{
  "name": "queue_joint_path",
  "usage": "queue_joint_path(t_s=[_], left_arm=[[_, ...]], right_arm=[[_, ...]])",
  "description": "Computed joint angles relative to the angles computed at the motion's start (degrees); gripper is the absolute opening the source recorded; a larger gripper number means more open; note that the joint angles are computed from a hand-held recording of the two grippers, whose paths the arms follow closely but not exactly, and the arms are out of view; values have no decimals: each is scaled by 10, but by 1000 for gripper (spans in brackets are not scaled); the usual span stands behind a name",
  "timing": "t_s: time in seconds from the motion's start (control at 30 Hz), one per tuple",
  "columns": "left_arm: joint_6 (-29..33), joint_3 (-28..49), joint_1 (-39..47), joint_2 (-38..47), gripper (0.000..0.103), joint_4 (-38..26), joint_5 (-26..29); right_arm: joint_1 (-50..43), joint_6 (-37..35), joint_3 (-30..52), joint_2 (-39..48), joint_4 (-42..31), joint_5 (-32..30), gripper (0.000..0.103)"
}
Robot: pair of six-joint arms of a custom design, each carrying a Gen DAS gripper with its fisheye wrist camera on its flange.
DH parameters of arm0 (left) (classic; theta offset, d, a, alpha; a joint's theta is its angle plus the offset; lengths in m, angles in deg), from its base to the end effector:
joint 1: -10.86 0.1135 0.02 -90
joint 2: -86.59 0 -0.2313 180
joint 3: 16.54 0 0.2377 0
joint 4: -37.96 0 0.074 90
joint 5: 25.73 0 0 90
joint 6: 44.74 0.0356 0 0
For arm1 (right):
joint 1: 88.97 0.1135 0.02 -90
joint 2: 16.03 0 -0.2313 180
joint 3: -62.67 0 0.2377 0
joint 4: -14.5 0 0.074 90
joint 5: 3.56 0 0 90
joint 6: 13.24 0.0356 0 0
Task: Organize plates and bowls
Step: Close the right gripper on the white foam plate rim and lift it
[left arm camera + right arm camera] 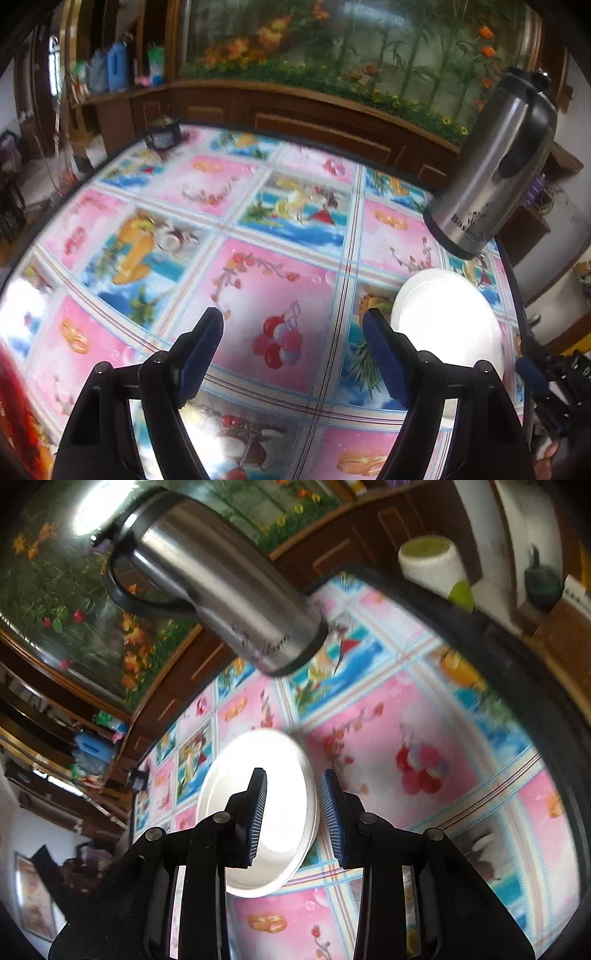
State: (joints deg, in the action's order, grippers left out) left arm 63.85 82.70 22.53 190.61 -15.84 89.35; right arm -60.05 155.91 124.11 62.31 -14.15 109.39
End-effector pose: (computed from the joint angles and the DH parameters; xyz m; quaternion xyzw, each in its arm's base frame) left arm 0.3637 0.0597 0.2274 0.1154 0.9344 -0.1328 0.3097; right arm 0.2478 0.1211 0.1947 0.4532 0.7895 0.1919 0.3668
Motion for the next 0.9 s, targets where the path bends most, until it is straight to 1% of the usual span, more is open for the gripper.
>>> queue_joint_path(t_s=[0.07,0.17,0.2,0.3,0.37,0.53,0.73,0.9], left_arm=[[13,30,0,30,78,-27,0],[22,54,3,50,78,-45,10],[23,59,5,55,78,-51,20],[37,103,10,87,78,-104,48],[44,116,8,98,79,-122,57],[49,119,6,107,79,-134,67],[71,124,-2,119,80,-172,95],[72,102,-10,114,81,-162,98]], right_arm=[[0,2,10,21,-8,-5,30],[8,6,10,30,6,-5,30],[11,6,17,37,2,-1,30],[23,3,36,48,-15,20,30],[24,3,41,52,-18,22,30],[22,7,40,58,-13,17,30],[24,4,42,66,-8,22,30],[24,7,31,66,12,26,30]])
